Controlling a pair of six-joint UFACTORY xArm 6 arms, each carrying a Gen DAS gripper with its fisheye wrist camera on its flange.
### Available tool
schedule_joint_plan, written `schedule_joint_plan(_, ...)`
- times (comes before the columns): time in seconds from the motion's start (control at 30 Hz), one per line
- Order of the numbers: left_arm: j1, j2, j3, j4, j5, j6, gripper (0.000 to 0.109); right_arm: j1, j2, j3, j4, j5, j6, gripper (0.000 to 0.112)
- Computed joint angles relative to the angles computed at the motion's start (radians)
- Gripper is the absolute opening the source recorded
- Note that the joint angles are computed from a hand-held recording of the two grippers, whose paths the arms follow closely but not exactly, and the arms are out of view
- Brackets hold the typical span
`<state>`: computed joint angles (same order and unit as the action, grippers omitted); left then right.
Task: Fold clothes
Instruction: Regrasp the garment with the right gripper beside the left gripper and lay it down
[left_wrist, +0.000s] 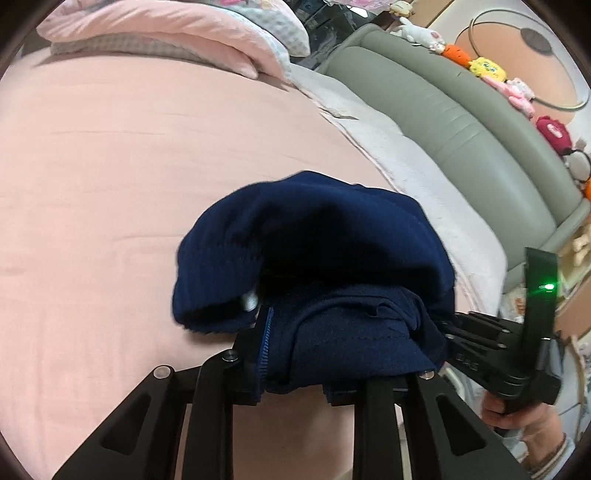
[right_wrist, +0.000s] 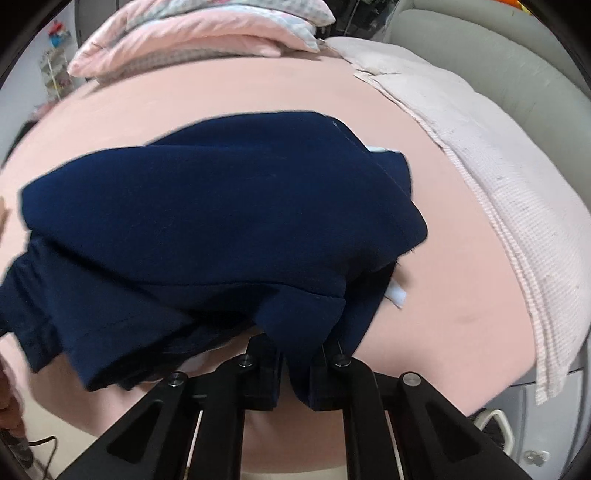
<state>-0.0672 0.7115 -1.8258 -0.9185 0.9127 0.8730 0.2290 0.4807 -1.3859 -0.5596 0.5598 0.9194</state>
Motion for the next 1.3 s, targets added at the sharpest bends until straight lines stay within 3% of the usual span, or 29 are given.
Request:
schedule_joint_plan(0.33, 0.013, -0.03, 0.028, 0.05, -0.079, -0.007, 0.02, 0.044, 0.039, -0.066, 0.03, -0.033, -0.085, 0.008)
schedule_joint_plan(0.6, 0.03, -0.003, -0.031, 0.356, -0.06, -0.222, 0.02, 0.056, 0.03, -0.068, 0.151, -0.089, -0.167, 0.008)
schedule_joint_plan(0.87, 0.042, -0.026, -0.003, 0.401, -0.076, -0.233, 0.02, 0.106, 0.073, -0.176, 0.218, -0.034, -0.285, 0.008)
schedule_joint_plan(1.07, 0.058, -0.021, -0.022, 0.4, -0.055, -0.241, 0.02, 0.108, 0.058, -0.175, 0.299, -0.064, -0.356, 0.008)
schedule_joint_plan(1.17, 0.069, -0.02, -0.033, 0.385, -0.05, -0.235, 0.02, 0.107, 0.121, -0.27, 0.371, -0.058, -0.409, 0.008)
schedule_joint_plan(1.3, 0.084, -0.013, -0.057, 0.377, -0.043, -0.231, 0.02, 0.118, 0.082, -0.234, 0.411, -0.068, -0.408, 0.008)
